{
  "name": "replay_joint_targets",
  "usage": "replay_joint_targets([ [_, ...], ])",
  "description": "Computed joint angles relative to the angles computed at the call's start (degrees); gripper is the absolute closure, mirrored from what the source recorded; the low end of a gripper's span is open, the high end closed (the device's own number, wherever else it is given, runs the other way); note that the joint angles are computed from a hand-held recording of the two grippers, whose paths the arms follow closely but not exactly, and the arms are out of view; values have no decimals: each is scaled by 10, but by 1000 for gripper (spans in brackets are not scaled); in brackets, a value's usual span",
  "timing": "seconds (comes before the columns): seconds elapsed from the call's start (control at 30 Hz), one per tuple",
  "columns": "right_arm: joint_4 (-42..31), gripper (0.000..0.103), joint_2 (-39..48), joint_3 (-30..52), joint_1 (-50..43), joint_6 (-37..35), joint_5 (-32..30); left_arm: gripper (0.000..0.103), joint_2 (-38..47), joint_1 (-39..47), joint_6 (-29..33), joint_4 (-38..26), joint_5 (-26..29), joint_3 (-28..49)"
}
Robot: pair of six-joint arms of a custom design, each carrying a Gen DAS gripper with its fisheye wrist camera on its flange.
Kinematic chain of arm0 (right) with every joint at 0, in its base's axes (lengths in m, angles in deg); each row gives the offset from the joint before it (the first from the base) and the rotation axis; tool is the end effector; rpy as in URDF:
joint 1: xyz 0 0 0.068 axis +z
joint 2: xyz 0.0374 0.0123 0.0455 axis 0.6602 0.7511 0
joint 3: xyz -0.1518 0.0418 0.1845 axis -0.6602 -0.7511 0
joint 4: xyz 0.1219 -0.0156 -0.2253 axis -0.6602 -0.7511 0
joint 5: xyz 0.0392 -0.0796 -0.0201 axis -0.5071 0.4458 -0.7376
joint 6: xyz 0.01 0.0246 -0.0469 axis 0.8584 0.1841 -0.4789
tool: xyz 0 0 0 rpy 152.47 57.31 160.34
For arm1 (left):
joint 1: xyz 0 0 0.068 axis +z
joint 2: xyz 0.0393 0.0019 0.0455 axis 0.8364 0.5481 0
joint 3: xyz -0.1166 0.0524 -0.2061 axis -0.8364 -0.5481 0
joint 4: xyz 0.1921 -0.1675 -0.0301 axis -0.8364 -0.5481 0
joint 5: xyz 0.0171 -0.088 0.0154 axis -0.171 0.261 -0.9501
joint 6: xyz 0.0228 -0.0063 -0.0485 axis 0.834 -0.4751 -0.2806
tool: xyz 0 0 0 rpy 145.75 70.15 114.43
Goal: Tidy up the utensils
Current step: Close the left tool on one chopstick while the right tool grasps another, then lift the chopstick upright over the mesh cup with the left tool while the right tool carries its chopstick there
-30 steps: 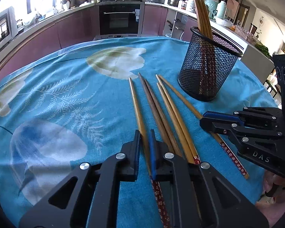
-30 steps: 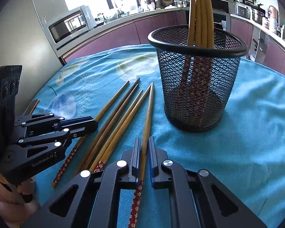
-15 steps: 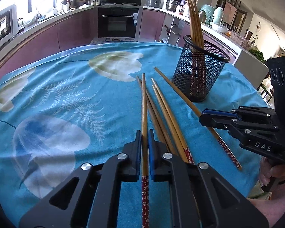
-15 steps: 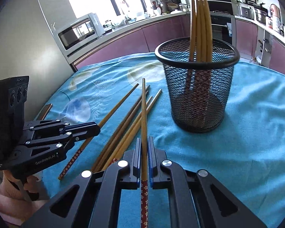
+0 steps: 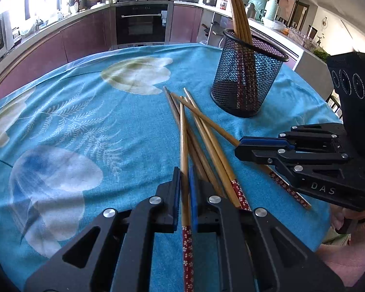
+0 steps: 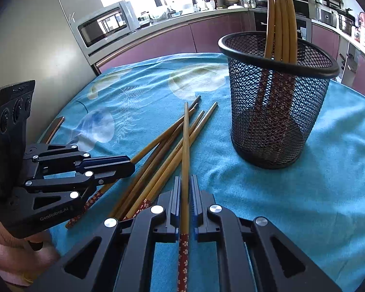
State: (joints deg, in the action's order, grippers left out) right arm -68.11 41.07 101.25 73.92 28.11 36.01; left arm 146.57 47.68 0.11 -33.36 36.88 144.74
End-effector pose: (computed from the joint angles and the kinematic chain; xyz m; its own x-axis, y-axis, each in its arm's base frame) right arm 0.2921 0.1933 0.2379 -0.7611 -0.2471 -0.5997 -0.4691 0.8482 0.2459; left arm 0.3008 -0.0548 0.2194 -0.7751 0.1833 -0.6046 0.3139 0.9423 -0.1166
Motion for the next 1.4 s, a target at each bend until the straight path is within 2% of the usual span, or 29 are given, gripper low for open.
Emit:
replay_joint_targets([
  [0.23,2,95,16,14,-2,-4,1,91,34,3,10,-4,4,30],
  [0.4,5,97,6,7,-5,-7,-2,93,53,-2,10,-7,-4,51],
  [0.47,11,97,-4,-2,-7,-7,-4,95,52,-2,5,-7,-2,52],
  [0.73,25,97,-47,-26,-16,-9,-18,95,22,5,-3,-8,14,45],
  [1.4,54,97,-160,-59,-57,6,-70,96,-102,48,-7,-77,145,91],
])
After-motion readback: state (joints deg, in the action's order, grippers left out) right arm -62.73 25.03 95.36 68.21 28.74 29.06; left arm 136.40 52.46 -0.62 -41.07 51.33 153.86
